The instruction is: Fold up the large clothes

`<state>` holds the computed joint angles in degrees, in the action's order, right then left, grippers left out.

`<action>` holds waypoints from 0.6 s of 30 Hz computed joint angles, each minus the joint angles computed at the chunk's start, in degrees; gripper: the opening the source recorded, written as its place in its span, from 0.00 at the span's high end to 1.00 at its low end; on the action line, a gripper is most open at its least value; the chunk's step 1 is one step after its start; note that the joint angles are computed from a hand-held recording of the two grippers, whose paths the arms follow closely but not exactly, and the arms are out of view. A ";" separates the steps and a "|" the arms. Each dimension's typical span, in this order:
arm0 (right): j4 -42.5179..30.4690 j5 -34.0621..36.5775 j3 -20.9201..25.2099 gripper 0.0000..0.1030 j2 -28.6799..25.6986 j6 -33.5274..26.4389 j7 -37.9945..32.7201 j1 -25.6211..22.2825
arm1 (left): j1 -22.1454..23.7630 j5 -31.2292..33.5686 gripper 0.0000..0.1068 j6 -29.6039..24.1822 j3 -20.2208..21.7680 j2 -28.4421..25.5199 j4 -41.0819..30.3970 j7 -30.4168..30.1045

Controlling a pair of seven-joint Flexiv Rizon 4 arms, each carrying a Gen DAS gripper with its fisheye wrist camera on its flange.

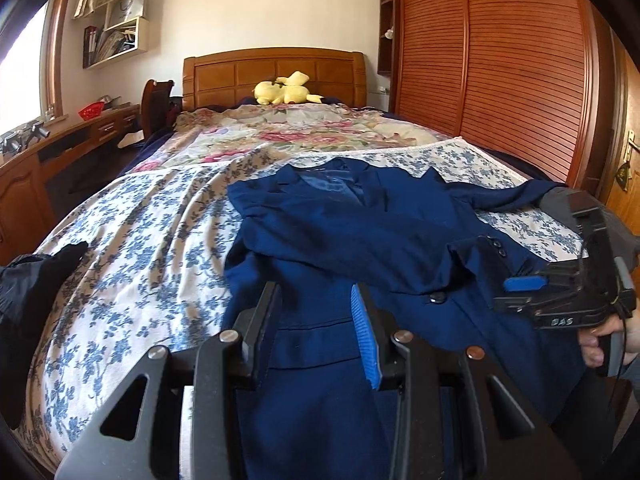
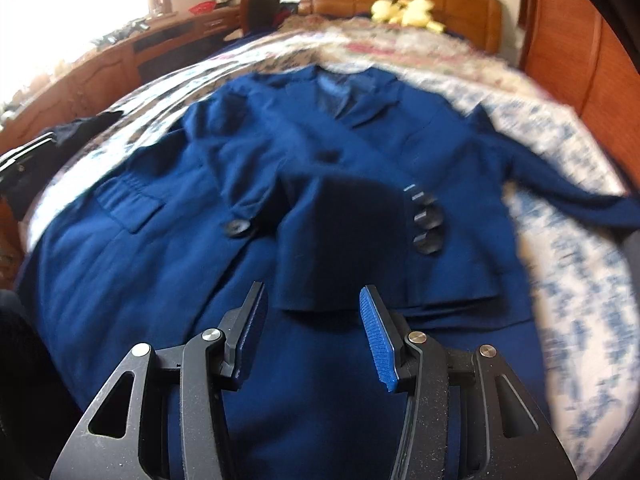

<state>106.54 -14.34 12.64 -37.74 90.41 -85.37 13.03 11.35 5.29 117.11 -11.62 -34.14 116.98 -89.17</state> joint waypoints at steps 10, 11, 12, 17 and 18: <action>1.64 -3.23 -7.48 0.96 -0.50 2.57 0.52 5.65 | -2.36 -1.41 0.68 -2.17 0.12 -0.97 -1.86 1.62; 1.89 -3.32 -7.10 0.97 -0.23 2.76 0.26 5.13 | -2.43 -1.51 0.68 -2.20 0.04 -1.02 -1.97 1.76; 2.55 -3.47 -6.84 0.97 0.35 3.41 -0.24 4.60 | -2.28 -1.46 0.68 -2.21 -0.27 -1.06 -2.02 1.82; 7.00 -4.06 -9.83 0.97 4.77 6.20 -1.65 5.42 | -2.65 -1.89 0.68 -2.51 -0.29 -1.08 -2.20 2.36; 7.75 -4.24 -11.31 0.97 5.50 6.52 -1.84 6.45 | -2.57 -1.83 0.68 -2.48 -0.40 -1.07 -2.18 2.45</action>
<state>114.29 -18.58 1.33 -32.24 96.94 -87.22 19.48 8.78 3.46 114.63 -12.03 -35.20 114.80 -86.72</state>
